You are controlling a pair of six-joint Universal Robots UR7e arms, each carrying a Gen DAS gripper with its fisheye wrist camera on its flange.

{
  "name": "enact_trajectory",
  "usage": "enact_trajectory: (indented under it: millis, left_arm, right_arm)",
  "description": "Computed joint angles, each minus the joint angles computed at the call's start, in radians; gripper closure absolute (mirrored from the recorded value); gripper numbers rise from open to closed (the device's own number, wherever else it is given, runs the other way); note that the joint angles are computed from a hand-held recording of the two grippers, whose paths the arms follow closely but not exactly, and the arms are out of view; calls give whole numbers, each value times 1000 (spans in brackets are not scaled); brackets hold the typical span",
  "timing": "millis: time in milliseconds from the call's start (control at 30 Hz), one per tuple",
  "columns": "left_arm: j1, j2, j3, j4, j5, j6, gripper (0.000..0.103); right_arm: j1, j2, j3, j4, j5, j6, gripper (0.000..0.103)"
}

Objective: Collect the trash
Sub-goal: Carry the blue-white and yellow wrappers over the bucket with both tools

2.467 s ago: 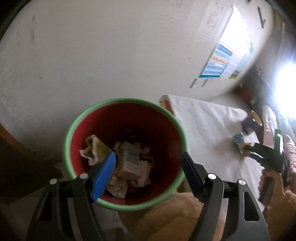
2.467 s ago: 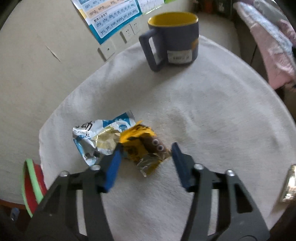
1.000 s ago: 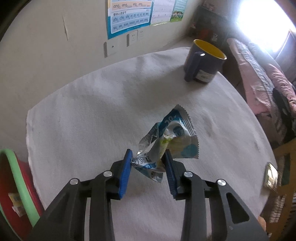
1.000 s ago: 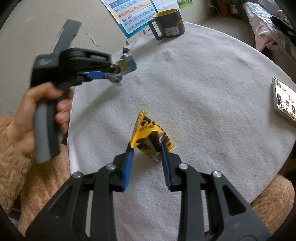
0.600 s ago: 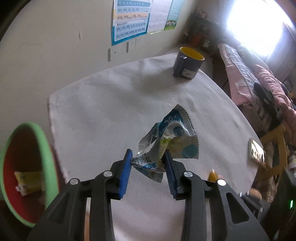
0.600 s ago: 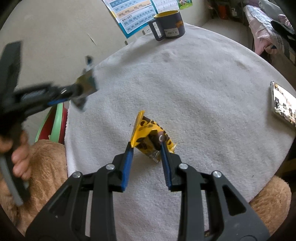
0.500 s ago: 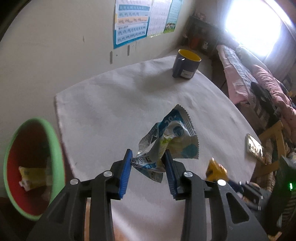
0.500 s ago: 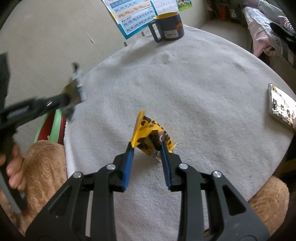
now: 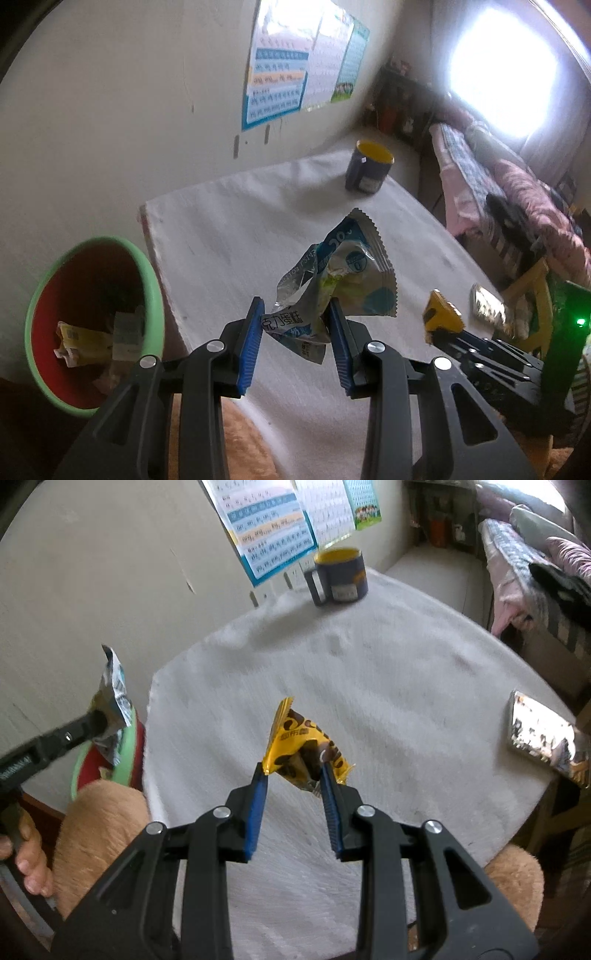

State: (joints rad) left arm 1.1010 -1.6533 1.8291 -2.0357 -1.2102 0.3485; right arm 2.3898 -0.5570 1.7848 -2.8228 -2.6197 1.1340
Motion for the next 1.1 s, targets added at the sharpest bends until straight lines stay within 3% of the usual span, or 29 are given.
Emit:
enact_trajectory:
  millis: [167,500,1100]
  left_arm:
    - [0,-11,-9,-31,-2,13,70]
    - [4,-31,-24,-87,-1,41,70]
    - [34,-33,-47,-119,2,47,70]
  right_arm:
    - [28,-3,-52,26,-36,-19,74]
    - [54,44,-173,-6,-41,-163,74]
    - [67,79,-257,32,-45,-199,74]
